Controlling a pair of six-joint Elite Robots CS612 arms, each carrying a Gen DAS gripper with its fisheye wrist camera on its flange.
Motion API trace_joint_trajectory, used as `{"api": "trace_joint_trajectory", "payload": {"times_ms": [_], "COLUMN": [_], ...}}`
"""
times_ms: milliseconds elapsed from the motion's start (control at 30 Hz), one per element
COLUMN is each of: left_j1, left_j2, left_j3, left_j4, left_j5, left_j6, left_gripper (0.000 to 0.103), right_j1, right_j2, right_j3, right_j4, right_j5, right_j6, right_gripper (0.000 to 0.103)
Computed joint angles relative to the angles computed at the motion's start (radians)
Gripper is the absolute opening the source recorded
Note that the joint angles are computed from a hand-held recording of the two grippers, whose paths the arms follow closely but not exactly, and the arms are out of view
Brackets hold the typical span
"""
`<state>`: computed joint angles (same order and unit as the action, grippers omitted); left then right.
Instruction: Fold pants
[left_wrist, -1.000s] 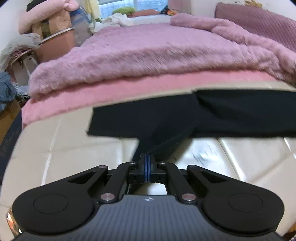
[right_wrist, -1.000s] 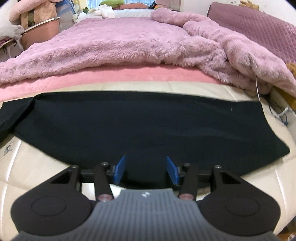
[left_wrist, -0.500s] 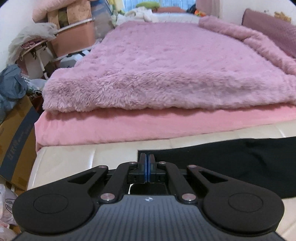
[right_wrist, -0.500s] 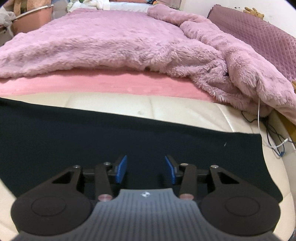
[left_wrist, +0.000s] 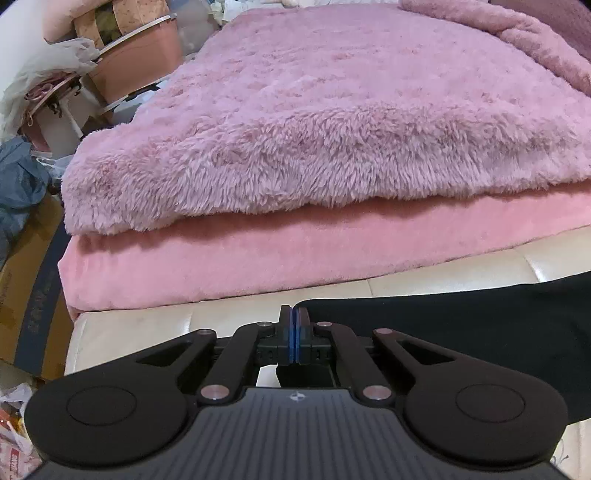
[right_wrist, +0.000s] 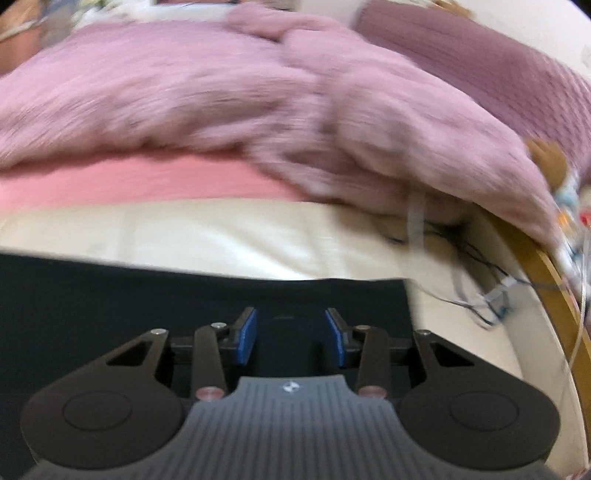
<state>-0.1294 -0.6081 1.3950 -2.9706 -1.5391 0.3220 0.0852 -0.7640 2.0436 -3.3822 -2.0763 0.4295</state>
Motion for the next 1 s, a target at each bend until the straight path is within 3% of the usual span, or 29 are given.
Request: {"api": "trace_joint_trajectory", "payload": {"times_ms": [100, 200, 333, 400, 567, 733, 833, 1000], "left_j1": [-0.008, -0.018, -0.029, -0.033, -0.041, -0.049, -0.05, -0.048], "left_j2": [-0.001, -0.002, -0.006, -0.01, -0.022, -0.027, -0.024, -0.024], "left_j3": [-0.002, -0.001, 0.002, 0.005, 0.019, 0.029, 0.026, 0.029], "left_j4": [0.019, 0.035, 0.05, 0.056, 0.059, 0.062, 0.071, 0.071], "left_j5": [0.034, 0.076, 0.12, 0.137, 0.169, 0.2, 0.208, 0.206], "left_j6": [-0.005, -0.003, -0.004, -0.007, -0.011, -0.012, -0.022, -0.037], "left_gripper": [0.0, 0.0, 0.0, 0.0, 0.0, 0.0, 0.0, 0.0], "right_j1": [-0.045, -0.093, -0.138, -0.154, -0.198, -0.216, -0.217, -0.196], "right_j2": [-0.012, -0.028, -0.058, -0.068, -0.074, -0.06, -0.066, -0.078], "right_j3": [0.041, 0.052, 0.023, -0.002, -0.054, -0.075, -0.063, -0.016], "right_j4": [-0.066, -0.049, 0.107, 0.202, 0.38, 0.412, 0.4, 0.303], "right_j5": [0.015, 0.076, 0.183, 0.222, 0.318, 0.374, 0.401, 0.368], "right_j6": [-0.116, -0.344, -0.703, -0.796, -0.847, -0.859, -0.86, -0.851], "right_gripper": [0.038, 0.04, 0.039, 0.039, 0.041, 0.042, 0.03, 0.014]}}
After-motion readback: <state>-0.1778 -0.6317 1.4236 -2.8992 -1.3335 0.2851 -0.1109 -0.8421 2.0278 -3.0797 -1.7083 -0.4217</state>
